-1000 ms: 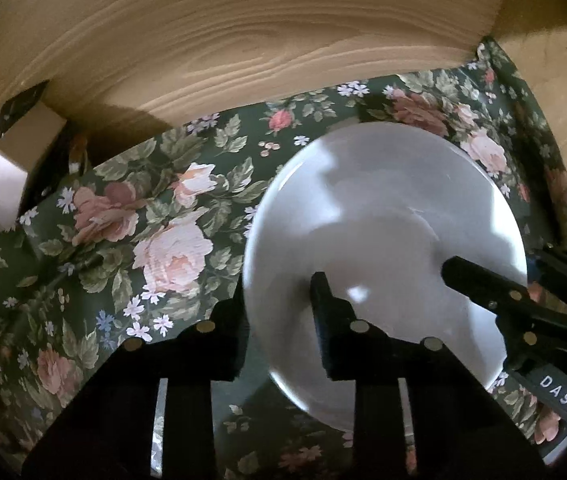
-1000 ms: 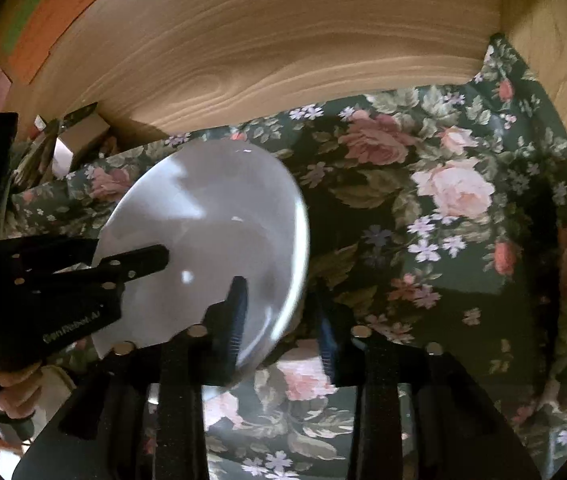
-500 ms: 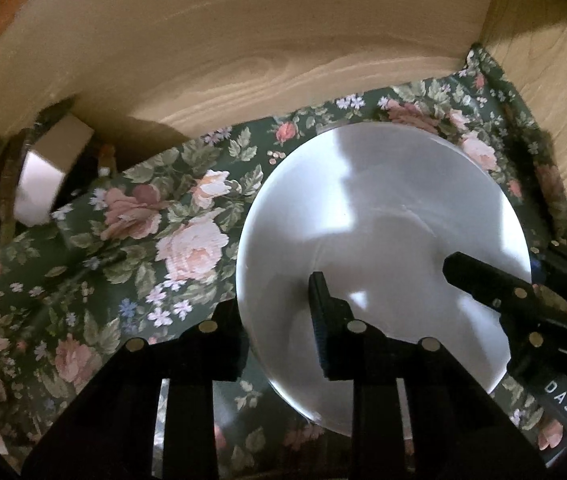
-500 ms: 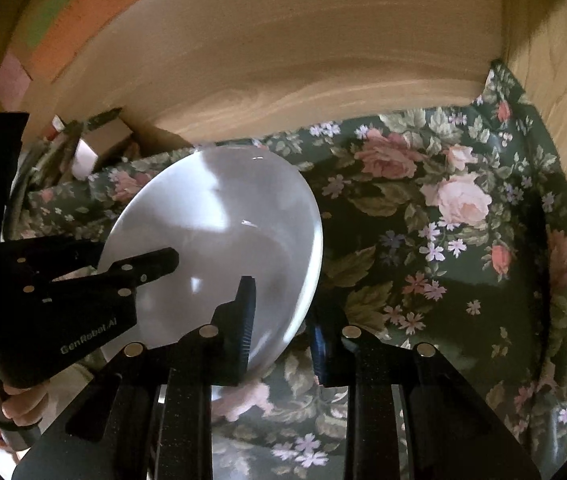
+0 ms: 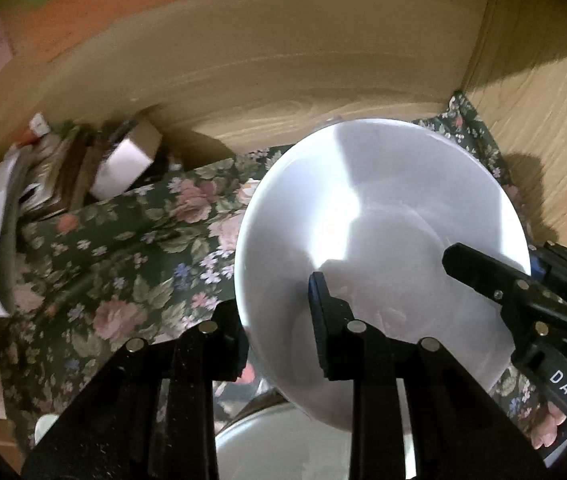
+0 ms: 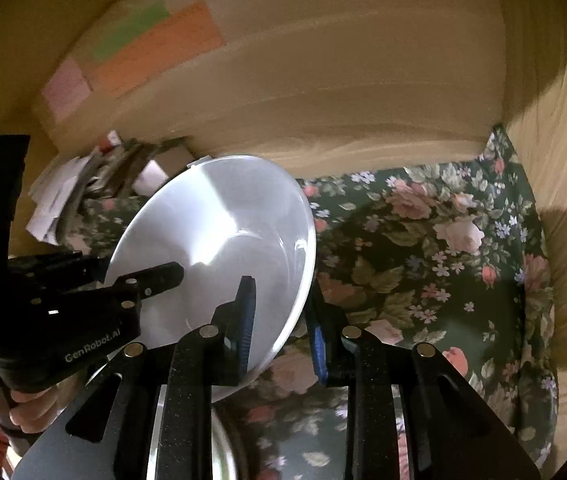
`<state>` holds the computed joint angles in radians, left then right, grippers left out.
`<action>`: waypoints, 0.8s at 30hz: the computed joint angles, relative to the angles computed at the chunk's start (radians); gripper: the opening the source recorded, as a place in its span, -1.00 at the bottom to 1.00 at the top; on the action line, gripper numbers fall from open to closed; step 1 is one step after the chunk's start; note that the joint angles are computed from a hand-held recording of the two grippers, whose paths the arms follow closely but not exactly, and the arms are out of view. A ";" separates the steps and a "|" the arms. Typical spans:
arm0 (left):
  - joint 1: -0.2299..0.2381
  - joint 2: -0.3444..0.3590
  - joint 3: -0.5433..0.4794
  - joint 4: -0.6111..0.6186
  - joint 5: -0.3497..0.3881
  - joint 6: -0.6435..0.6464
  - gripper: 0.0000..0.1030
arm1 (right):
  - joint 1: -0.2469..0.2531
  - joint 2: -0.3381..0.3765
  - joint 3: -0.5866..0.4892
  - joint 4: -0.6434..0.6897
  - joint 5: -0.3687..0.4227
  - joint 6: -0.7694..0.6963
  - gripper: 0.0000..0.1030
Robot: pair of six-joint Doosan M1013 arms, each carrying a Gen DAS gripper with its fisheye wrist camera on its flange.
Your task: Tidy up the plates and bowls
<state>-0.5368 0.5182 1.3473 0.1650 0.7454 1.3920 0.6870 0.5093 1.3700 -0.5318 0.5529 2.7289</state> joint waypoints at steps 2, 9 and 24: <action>0.002 -0.013 0.014 0.001 -0.007 -0.010 -0.48 | 0.011 0.001 -0.009 -0.014 0.003 0.005 -0.57; 0.018 -0.085 0.101 0.044 -0.066 -0.065 -0.48 | 0.046 0.011 -0.037 -0.052 0.001 0.013 -0.57; 0.081 -0.215 0.278 0.085 -0.184 -0.171 -0.48 | 0.109 0.074 -0.137 -0.038 -0.001 -0.051 -0.56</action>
<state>-0.4557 0.3036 1.6254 0.2502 0.5611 1.2208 0.7963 0.5831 1.2326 -0.5698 0.5522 2.6783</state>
